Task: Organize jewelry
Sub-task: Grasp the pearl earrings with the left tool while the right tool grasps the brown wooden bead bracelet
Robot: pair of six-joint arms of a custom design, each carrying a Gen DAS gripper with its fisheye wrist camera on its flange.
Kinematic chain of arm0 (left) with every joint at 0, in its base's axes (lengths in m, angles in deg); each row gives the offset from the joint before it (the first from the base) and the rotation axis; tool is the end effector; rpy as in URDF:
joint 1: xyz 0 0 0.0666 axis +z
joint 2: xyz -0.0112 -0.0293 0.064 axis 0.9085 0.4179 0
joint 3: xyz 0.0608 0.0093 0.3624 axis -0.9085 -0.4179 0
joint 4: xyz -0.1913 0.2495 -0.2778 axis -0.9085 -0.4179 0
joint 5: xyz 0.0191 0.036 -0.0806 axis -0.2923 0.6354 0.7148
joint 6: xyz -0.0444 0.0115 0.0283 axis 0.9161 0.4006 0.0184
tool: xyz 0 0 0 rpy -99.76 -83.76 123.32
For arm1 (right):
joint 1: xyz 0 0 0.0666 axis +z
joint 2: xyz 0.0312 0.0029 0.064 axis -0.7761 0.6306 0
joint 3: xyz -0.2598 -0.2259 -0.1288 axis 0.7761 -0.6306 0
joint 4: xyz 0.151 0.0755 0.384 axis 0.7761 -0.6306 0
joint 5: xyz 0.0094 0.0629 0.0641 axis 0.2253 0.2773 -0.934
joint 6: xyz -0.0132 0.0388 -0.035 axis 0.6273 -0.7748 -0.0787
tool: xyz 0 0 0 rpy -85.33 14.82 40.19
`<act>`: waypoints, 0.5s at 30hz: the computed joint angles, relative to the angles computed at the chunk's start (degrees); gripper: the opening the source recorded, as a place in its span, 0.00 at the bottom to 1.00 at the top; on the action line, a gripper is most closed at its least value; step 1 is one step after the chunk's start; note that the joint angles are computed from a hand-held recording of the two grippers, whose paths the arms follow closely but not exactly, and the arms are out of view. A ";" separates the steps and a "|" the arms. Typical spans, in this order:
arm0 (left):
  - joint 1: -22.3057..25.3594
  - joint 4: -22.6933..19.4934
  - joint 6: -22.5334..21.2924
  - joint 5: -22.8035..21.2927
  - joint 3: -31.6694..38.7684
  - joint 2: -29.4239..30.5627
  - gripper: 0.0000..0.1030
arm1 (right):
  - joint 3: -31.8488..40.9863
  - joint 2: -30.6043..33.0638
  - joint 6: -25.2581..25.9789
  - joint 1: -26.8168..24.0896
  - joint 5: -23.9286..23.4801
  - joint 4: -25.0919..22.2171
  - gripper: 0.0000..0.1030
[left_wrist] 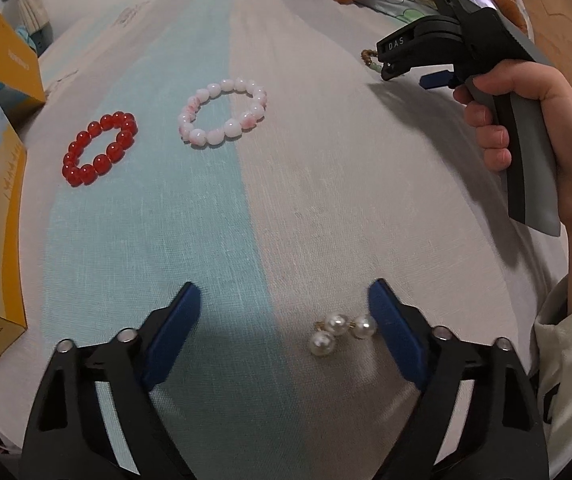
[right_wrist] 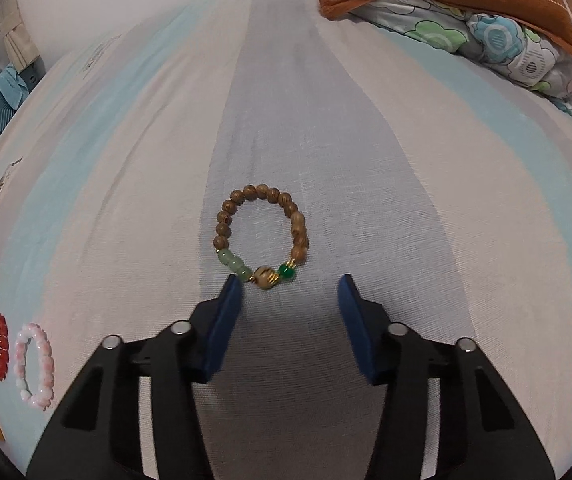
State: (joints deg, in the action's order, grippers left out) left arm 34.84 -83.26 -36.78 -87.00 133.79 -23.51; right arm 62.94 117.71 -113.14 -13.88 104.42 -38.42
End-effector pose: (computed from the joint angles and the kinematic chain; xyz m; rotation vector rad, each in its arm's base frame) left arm 0.2881 -0.1710 0.5112 0.6758 2.5762 -0.2185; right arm 0.4093 0.2878 0.4859 0.5767 2.5219 -0.1210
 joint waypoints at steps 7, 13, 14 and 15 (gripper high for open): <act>0.21 -0.93 -0.54 0.04 0.78 0.20 0.57 | -1.00 -1.38 0.13 -0.86 -0.79 1.43 0.47; 0.97 -0.92 -1.27 0.24 0.86 0.37 0.42 | -4.45 -4.07 -2.60 -1.71 -0.61 5.79 0.54; 0.99 -0.92 -1.37 0.21 0.79 0.32 0.37 | -4.97 -4.35 -2.76 -1.89 -0.66 6.47 0.54; 1.08 -0.96 -1.55 0.32 0.64 0.15 0.30 | -5.31 -4.49 -2.87 -2.02 -0.74 6.87 0.54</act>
